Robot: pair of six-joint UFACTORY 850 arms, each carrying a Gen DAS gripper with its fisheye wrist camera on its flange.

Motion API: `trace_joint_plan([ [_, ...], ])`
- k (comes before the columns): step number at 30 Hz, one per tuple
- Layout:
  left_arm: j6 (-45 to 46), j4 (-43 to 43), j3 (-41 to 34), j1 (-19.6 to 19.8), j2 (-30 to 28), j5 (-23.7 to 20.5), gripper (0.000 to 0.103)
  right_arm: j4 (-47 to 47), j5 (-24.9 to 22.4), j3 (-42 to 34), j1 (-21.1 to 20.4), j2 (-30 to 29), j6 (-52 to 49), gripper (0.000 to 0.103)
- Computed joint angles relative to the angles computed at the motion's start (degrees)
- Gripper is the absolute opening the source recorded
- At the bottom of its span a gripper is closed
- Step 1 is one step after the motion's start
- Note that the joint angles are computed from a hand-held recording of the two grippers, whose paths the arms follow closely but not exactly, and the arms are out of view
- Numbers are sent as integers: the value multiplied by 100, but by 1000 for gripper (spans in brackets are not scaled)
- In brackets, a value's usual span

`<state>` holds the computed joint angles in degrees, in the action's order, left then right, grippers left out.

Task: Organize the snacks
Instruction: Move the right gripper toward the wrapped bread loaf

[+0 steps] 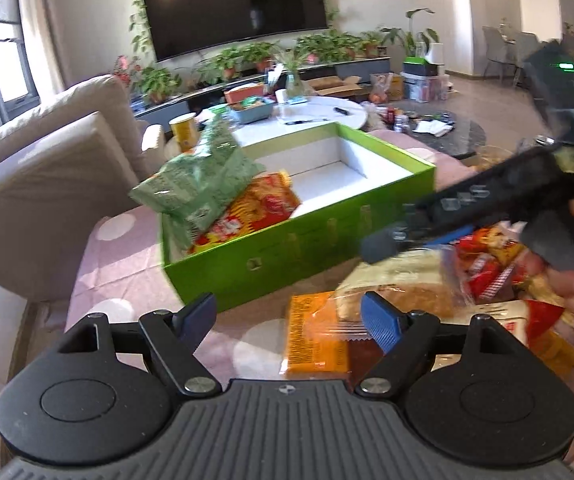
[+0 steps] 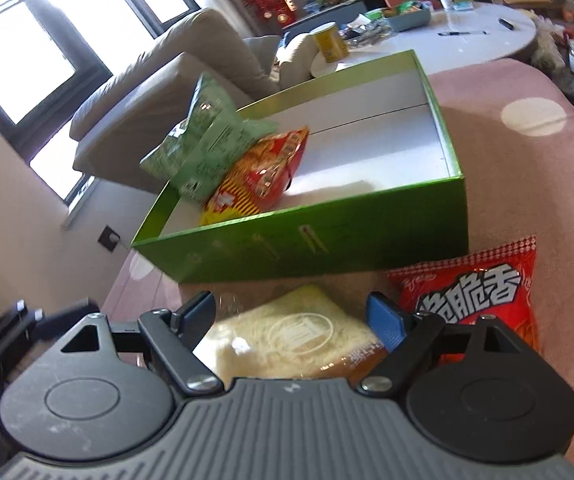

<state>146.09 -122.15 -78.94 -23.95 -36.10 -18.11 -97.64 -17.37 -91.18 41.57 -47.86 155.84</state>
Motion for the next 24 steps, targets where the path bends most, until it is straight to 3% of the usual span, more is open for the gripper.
trace_joint_plan([
  [6, 761, -1075, -139, 54, -112, 427, 77, -900, 209, 164, 108, 215, 557, 86],
  [10, 504, -1136, -212, 131, -166, 603, 77, -1586, 352, 117, 199, 254, 827, 86],
  [15, -675, -127, -97, 256, -37, 298, 77, -1030, 132, 132, 151, 270, 436, 86],
  [19, -1958, 1243, 36, 327, 129, -375, 77, -930, 120, 202, -50, 218, 892, 86],
  [22, -2573, 1971, 14, 290, 157, -695, 77, -1334, 319, 193, -202, 132, 1472, 86],
  [24, -2880, 2380, -25, 222, 139, -742, 77, -1081, 527, 104, -283, 38, 1306, 86],
])
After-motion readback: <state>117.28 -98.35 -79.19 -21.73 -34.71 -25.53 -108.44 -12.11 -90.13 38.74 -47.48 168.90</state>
